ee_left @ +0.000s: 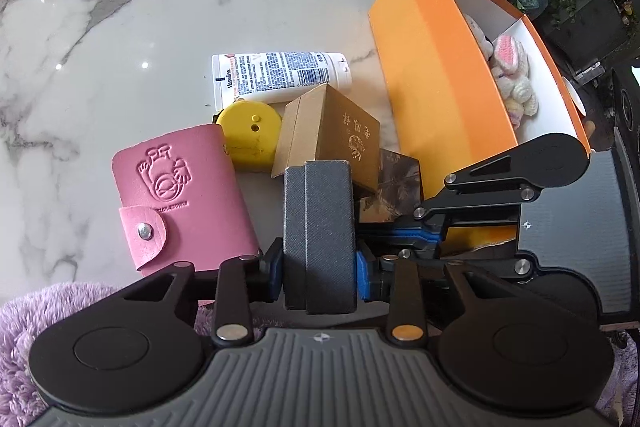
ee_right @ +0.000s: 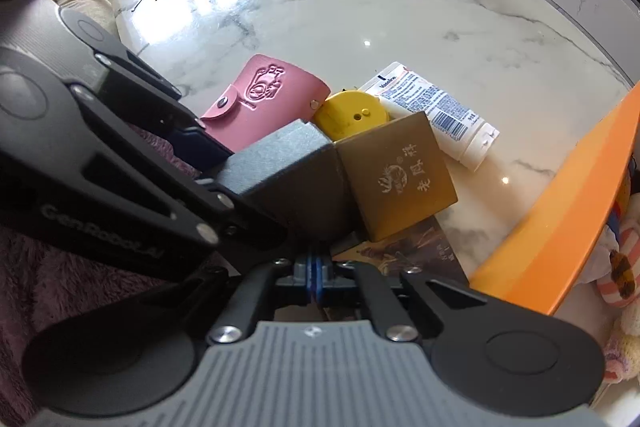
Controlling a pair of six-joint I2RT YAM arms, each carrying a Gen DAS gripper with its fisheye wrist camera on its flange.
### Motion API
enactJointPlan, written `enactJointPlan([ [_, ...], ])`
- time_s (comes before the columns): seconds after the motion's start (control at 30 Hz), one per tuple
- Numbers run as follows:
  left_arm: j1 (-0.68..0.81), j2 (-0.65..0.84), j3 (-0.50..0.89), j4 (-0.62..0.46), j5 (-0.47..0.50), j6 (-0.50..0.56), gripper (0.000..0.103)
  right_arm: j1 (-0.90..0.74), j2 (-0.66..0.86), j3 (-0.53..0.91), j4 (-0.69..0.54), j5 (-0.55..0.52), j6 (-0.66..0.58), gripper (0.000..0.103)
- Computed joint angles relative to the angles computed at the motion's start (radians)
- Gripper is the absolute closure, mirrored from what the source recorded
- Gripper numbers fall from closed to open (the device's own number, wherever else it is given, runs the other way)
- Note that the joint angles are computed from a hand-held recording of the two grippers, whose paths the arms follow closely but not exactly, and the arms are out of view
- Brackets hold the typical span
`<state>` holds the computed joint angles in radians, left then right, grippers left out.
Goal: Organize objects
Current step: 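Grasp the small brown kraft box with right tool while left tool holds the black box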
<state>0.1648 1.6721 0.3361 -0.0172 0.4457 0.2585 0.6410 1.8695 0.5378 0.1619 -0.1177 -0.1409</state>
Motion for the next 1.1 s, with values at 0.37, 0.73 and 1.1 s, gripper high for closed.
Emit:
enactJointPlan([
  [0.37, 0.147, -0.247, 0.012, -0.196, 0.041, 0.112, 0.064, -0.041, -0.166, 0.016, -0.106, 0.036, -0.124, 0.053],
  [0.73, 0.184, -0.167, 0.074, -0.157, 0.066, 0.102, 0.064, -0.113, 0.055, 0.280, -0.239, 0.011, -0.323, 0.027],
  [1.1, 0.200, -0.185, 0.096, -0.191, 0.065, 0.115, 0.064, -0.128, 0.108, 0.314, -0.238, -0.061, -0.237, 0.041],
])
